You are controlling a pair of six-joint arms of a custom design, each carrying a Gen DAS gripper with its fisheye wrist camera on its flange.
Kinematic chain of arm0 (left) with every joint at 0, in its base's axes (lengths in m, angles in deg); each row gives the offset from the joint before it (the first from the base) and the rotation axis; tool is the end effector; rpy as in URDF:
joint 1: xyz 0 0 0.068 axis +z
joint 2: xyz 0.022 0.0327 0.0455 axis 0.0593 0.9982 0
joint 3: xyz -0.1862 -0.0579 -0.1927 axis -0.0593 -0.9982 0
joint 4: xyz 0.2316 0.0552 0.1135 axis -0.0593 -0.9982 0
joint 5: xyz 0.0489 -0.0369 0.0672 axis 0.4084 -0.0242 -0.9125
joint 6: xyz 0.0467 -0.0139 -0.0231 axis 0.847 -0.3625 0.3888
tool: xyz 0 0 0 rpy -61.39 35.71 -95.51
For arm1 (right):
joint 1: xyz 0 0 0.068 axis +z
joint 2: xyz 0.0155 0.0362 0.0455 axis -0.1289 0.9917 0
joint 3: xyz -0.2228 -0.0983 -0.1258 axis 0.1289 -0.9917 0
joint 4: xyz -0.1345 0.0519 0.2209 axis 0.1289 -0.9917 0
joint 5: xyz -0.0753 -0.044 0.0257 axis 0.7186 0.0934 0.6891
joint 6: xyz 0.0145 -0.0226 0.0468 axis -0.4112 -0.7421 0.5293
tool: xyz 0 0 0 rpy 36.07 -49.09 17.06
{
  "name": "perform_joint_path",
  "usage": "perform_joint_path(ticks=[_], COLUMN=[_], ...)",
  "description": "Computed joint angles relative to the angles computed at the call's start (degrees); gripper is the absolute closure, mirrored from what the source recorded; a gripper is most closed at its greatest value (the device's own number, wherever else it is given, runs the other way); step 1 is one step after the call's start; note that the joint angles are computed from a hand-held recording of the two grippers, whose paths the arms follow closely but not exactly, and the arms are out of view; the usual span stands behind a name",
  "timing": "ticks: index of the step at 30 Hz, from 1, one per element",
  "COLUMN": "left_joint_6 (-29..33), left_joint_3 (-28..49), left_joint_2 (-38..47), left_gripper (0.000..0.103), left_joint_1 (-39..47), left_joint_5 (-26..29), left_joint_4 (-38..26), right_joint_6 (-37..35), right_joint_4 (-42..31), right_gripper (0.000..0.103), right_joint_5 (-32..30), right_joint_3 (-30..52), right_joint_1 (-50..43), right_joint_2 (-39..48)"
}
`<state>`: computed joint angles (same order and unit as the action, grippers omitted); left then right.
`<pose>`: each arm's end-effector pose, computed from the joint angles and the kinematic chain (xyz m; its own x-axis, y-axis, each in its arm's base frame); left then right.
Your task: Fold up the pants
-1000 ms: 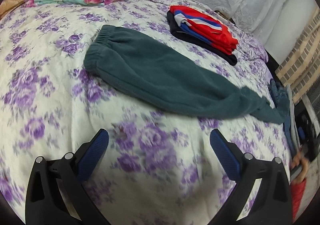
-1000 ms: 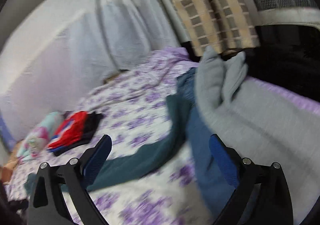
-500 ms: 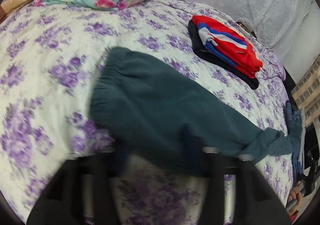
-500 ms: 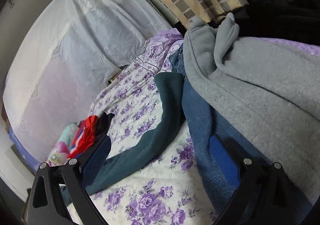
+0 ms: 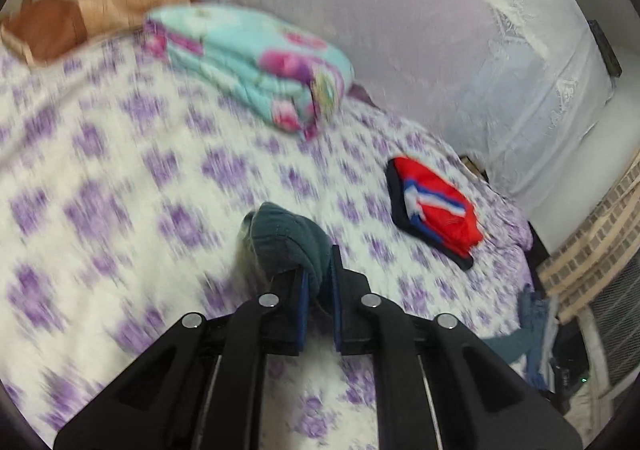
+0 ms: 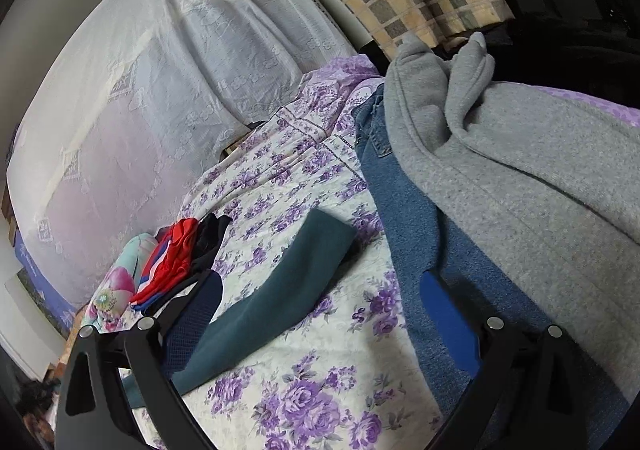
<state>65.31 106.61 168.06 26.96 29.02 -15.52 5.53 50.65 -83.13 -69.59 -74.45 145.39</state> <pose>0.4015 0.1466 0.1155 -0.7097 -0.2235 -0.6681 0.2185 0.8318 -0.5103 0.1011 -0.1798 0.0443 -0.0736 0.6546 -0.7524 0.5230 0.6677 0.5297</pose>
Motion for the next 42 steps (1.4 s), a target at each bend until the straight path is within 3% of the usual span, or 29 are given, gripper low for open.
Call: perform_joint_path(ticks=[4, 9, 13, 17, 20, 22, 25, 28, 32, 34, 39, 42], left_joint_6=[-4.5, -5.3, -3.7, -4.0, -2.3, -1.6, -1.6, -1.2, -0.1, 0.9, 5.3, 11.6], left_joint_3=[7.3, 5.0, 4.4, 10.5, 15.6, 14.8, 13.8, 14.7, 14.4, 13.1, 5.2, 1.4], left_joint_2=[3.2, 1.0, -0.9, 2.8, 6.7, 6.8, 6.7, 7.6, 8.3, 7.9, 2.8, 0.7], left_gripper=[0.095, 0.095, 0.095, 0.095, 0.095, 0.095, 0.094, 0.082, 0.062, 0.045, 0.016, 0.013], left_joint_1=[-1.1, 0.0, 2.2, 2.8, 1.5, 0.8, 0.1, -0.6, -1.8, -1.8, 1.5, 3.9], left_joint_5=[-2.5, -1.3, -3.0, -7.4, -10.6, -12.2, -13.5, -14.1, -16.4, -16.3, -8.2, -3.6], left_joint_4=[-1.9, 1.9, 1.6, -1.9, -6.2, -4.7, -2.5, -2.7, -1.9, -2.0, -3.1, -8.8], right_joint_6=[-0.4, -1.4, -4.6, -5.1, -4.3, -5.7, -6.5, -7.9, -8.1, -8.1, -8.9, -7.6], right_joint_4=[-0.6, -4.5, -18.0, -33.0, -40.1, -42.7, -42.2, -43.2, -46.3, -50.9, -67.8, -74.1], right_gripper=[0.004, 0.004, 0.004, 0.005, 0.025, 0.056, 0.083, 0.095, 0.098, 0.098, 0.098, 0.100], right_joint_5=[0.3, -0.3, 6.4, 14.9, 9.7, 8.8, 8.6, 5.2, 0.6, -3.9, -14.0, -18.3], right_joint_3=[0.0, -0.4, 2.2, 11.4, 16.5, 17.0, 14.4, 11.4, 8.9, 8.5, 10.0, 12.0], right_joint_1=[0.2, 0.3, 8.1, 16.3, 17.3, 18.9, 19.4, 17.5, 14.8, 12.8, 9.3, 9.1], right_joint_2=[-0.5, -4.3, -13.2, -13.3, -9.0, -7.7, -8.7, -12.0, -17.1, -21.9, -39.4, -45.9])
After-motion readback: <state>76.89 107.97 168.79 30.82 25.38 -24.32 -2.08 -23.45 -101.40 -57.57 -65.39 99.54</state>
